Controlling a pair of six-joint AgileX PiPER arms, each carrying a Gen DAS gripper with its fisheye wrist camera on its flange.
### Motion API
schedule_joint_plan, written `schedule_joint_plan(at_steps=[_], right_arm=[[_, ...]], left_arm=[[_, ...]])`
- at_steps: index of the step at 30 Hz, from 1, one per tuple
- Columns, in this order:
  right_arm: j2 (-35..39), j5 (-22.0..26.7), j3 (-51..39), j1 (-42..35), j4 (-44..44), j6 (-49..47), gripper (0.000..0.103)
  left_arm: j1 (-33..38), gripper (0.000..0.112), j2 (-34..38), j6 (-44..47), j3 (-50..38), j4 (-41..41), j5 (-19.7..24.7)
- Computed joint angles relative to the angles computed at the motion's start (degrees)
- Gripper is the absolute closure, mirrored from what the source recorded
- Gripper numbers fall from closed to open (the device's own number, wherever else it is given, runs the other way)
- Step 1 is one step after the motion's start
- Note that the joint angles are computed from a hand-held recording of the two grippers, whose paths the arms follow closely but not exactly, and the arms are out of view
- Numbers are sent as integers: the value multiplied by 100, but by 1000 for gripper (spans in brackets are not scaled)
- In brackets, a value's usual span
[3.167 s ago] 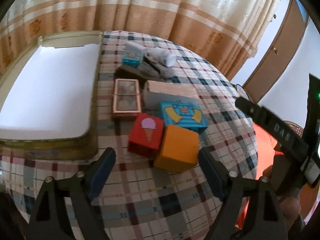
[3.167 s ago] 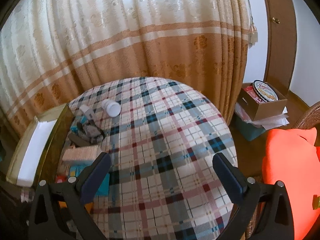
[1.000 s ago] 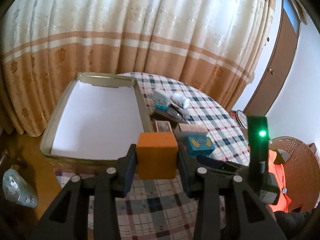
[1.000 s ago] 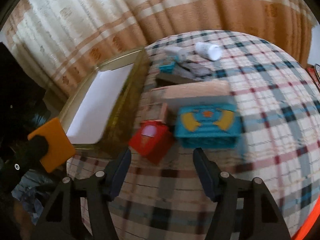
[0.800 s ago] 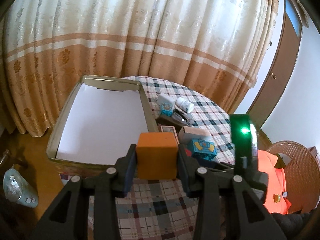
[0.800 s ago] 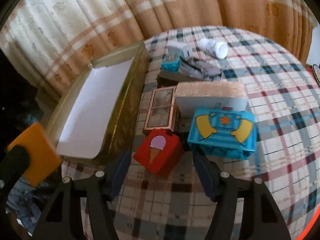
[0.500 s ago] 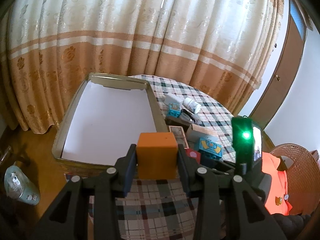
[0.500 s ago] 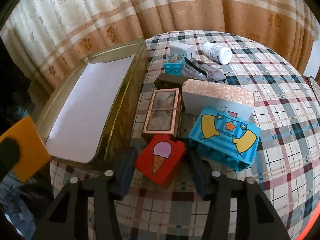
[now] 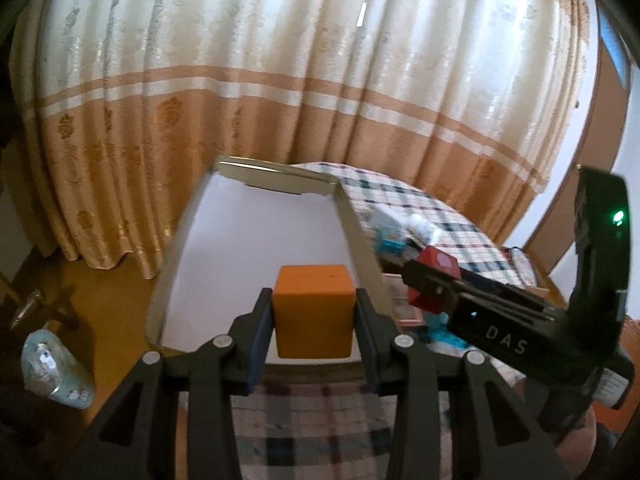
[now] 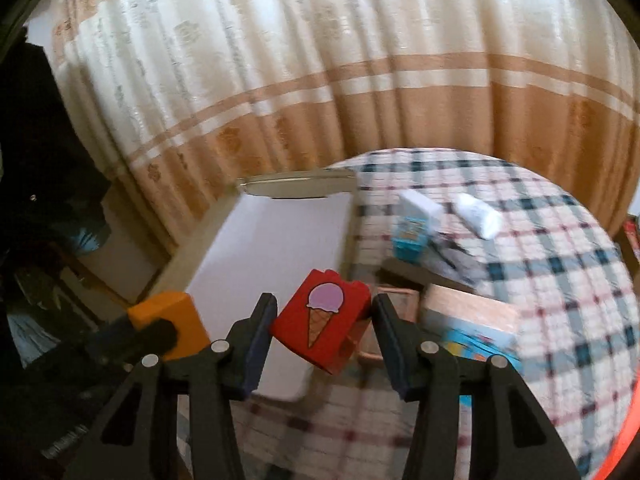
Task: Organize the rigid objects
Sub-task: 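Grasp the red ice-cream block with the right gripper while the left carries the orange cube, then lower both blocks into the tray and open both grippers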
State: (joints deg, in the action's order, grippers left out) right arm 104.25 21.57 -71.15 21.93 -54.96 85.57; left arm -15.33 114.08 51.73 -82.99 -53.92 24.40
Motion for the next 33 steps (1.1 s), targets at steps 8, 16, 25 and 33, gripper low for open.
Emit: schedule_joint_plan(at_steps=[8,16,25,33], right_arm=[[838,184,-1043,94,1029,-1380,51],[1343,282,-1565,-20,1936,-2464,51],[1561,283,-1777,-30,1964,-2708,50],[1608,139,-1763,-66,2094,-2959,50]], left_arm=[[-7,74,421,-1449,-504,1445,-187],[-125,74,861,-3258,-1149,3311,-22],[-221,74,1178,-4441,-1669,4541,219],[-256,64,1244,-5212,-1826,5211,287]])
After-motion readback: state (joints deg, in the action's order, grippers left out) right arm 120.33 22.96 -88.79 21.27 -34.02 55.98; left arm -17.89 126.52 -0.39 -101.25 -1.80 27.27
